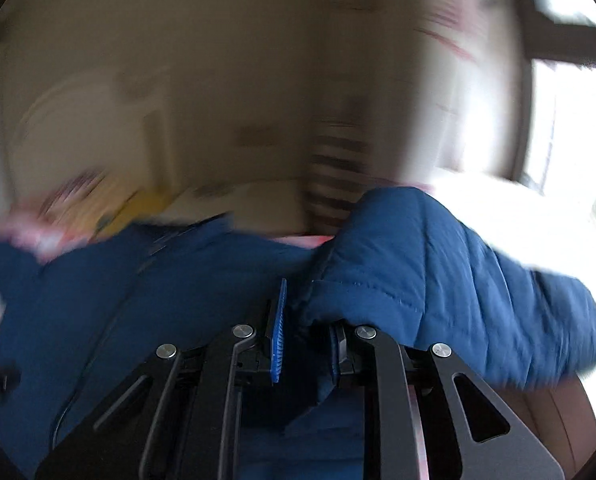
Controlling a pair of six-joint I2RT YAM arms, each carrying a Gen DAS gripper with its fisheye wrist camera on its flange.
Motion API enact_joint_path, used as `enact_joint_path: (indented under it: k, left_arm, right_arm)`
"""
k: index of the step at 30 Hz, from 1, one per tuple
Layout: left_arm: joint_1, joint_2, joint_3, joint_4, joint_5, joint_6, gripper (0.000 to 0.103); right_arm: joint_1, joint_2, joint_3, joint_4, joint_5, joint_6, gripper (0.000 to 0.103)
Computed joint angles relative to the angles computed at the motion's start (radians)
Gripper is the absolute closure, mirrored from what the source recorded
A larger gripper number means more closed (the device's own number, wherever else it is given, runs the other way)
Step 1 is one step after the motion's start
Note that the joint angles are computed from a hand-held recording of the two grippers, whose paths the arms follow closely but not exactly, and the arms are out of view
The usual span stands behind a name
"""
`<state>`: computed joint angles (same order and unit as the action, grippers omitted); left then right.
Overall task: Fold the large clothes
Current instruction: 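Grasp the sleeve cuff nearest the right tool with the right gripper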
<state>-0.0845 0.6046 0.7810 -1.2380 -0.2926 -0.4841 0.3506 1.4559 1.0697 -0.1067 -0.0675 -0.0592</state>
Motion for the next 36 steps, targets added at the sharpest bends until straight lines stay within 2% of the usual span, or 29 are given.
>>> enact_joint_path:
  k: [4,5,7,8,9,11,12,13,16,18,20,22,24,25,27,29,30,31,32,33,34,36]
  left_arm:
    - [0.004,-0.003,0.000,0.001,0.003,0.003,0.002]
    - [0.005,-0.003,0.000,0.001,0.004,0.004,0.002]
    - [0.002,-0.007,-0.001,-0.001,0.003,0.002,0.002]
    - [0.004,-0.011,-0.001,-0.002,0.005,0.004,0.002]
    - [0.015,-0.013,-0.001,0.000,0.014,0.011,0.002]
    - [0.025,-0.017,-0.001,0.003,0.022,0.019,0.002]
    - [0.030,-0.020,-0.002,0.004,0.026,0.023,0.002]
    - [0.037,-0.024,-0.003,0.005,0.031,0.029,0.002]
    - [0.051,-0.032,-0.004,0.008,0.044,0.038,0.002]
    - [0.057,-0.035,-0.005,0.012,0.049,0.042,0.002]
    - [0.062,-0.034,-0.006,0.015,0.052,0.046,0.002]
    - [0.061,-0.036,-0.007,0.014,0.051,0.046,0.002]
    - [0.064,-0.039,-0.007,0.015,0.054,0.048,0.002]
    - [0.070,-0.041,-0.007,0.015,0.059,0.051,0.002]
    - [0.080,-0.042,-0.008,0.018,0.066,0.059,0.002]
    - [0.077,-0.042,-0.008,0.017,0.064,0.057,0.002]
    - [0.077,-0.044,-0.008,0.017,0.065,0.057,0.002]
    - [0.080,-0.044,-0.008,0.017,0.067,0.059,0.002]
    - [0.087,-0.045,-0.008,0.018,0.072,0.065,0.002]
    - [0.091,-0.047,-0.008,0.019,0.078,0.069,0.002]
    - [0.094,-0.050,-0.007,0.018,0.082,0.072,0.002]
    - [0.098,-0.051,-0.007,0.018,0.086,0.077,0.002]
  right_arm:
    - [0.201,0.133,0.093,-0.174,0.116,-0.134,0.082]
    - [0.231,0.204,0.140,-0.247,0.133,-0.153,0.077]
    - [0.271,0.236,0.148,-0.252,0.216,-0.180,0.073]
    - [0.268,0.234,0.163,-0.276,0.217,-0.177,0.064]
    - [0.242,0.232,0.193,-0.330,0.161,-0.153,0.052]
    - [0.187,0.193,0.195,-0.401,0.023,-0.098,0.035]
    - [0.143,0.153,0.177,-0.419,-0.065,-0.076,0.031]
    - [0.128,0.096,0.130,-0.409,-0.099,-0.046,0.030]
    - [-0.074,-0.096,-0.027,-0.338,-0.297,0.061,0.025]
    - [-0.230,-0.111,-0.053,-0.301,-0.418,0.183,0.021]
    - [-0.406,-0.019,-0.027,-0.314,-0.546,0.311,0.020]
    - [-0.506,0.075,-0.001,-0.335,-0.648,0.395,0.020]
    - [-0.548,0.158,0.027,-0.321,-0.707,0.455,0.021]
    - [-0.559,0.178,0.039,-0.283,-0.721,0.493,0.022]
    - [-0.551,0.207,0.092,-0.290,-0.684,0.506,0.022]
    - [-0.523,0.214,0.081,-0.244,-0.649,0.531,0.023]
    - [-0.507,0.232,0.113,-0.248,-0.612,0.534,0.026]
    - [-0.488,0.209,0.095,-0.253,-0.571,0.532,0.041]
    - [-0.472,0.208,0.106,-0.246,-0.526,0.531,0.065]
    - [-0.452,0.172,0.066,-0.197,-0.490,0.534,0.072]
    - [-0.429,0.121,-0.024,-0.124,-0.456,0.529,0.073]
    - [-0.359,0.003,-0.086,-0.021,-0.384,0.493,0.077]
